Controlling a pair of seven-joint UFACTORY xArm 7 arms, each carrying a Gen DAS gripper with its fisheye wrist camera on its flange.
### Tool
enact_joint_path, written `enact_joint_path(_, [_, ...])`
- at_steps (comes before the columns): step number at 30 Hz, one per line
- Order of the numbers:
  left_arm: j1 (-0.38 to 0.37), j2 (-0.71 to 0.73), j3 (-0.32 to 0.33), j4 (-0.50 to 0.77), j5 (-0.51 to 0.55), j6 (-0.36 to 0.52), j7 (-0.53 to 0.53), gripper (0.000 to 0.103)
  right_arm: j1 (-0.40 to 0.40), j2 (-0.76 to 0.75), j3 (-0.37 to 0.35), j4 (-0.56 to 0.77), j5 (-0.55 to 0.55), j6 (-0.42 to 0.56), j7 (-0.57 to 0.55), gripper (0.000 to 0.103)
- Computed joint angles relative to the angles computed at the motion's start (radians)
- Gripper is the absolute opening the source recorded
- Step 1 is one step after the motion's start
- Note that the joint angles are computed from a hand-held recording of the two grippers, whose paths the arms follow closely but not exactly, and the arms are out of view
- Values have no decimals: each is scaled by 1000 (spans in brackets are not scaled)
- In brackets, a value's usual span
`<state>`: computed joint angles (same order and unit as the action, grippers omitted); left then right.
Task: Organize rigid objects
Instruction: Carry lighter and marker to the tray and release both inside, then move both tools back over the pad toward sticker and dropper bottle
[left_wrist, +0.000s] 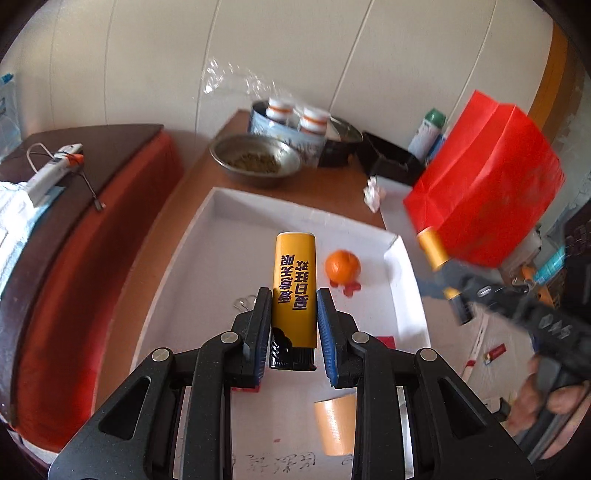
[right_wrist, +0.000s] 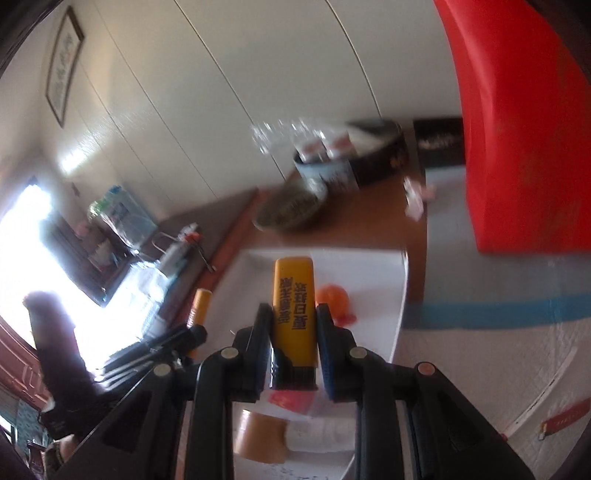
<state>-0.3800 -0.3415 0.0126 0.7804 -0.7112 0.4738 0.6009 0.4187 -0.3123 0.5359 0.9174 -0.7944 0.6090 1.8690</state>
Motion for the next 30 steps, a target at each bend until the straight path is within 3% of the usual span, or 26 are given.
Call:
enact_joint_path(4, [4, 33, -13, 10, 19, 15, -2, 24, 6, 39, -22, -32, 29, -64, 18, 23])
enact_joint_path(10, [37, 74, -48, 21, 94, 15, -63, 24, 32, 77, -38, -21, 28, -54, 21, 24])
enact_joint_path(12, [41, 69, -54, 15, 109, -3, -79, 38, 41, 73, -48, -24, 26, -60, 17, 24])
enact_joint_path(14, [46, 56, -60, 1, 132, -38, -98, 96, 44, 77, -53, -22, 23, -61, 15, 24])
enact_joint_path(15, [46, 45, -65, -12, 146, -67, -107, 103, 44, 75, -53, -21, 18, -61, 22, 26])
enact_joint_path(16, [43, 29, -65, -27, 154, -99, -111, 103, 45, 72, -49, -19, 12, -54, 32, 39])
enact_joint_path(17, [48, 19, -68, -33, 180, -113, -134, 103, 45, 69, -43, -14, 3, -40, 41, 65])
enact_joint_path(19, [48, -5, -62, -45, 210, -131, -167, 103, 42, 52, -20, -6, -38, 0, 82, 91])
enact_joint_path(20, [39, -8, -52, -47, 214, -138, -171, 103, 43, 42, -9, -1, -55, 21, 97, 94])
enact_joint_path(21, [34, -22, -44, -53, 219, -143, -178, 103, 46, 43, -5, 7, -59, 37, 96, 103])
enact_joint_path(30, [-31, -129, 0, -88, 252, -143, -186, 103, 103, 20, 56, 91, -116, 273, 59, 103])
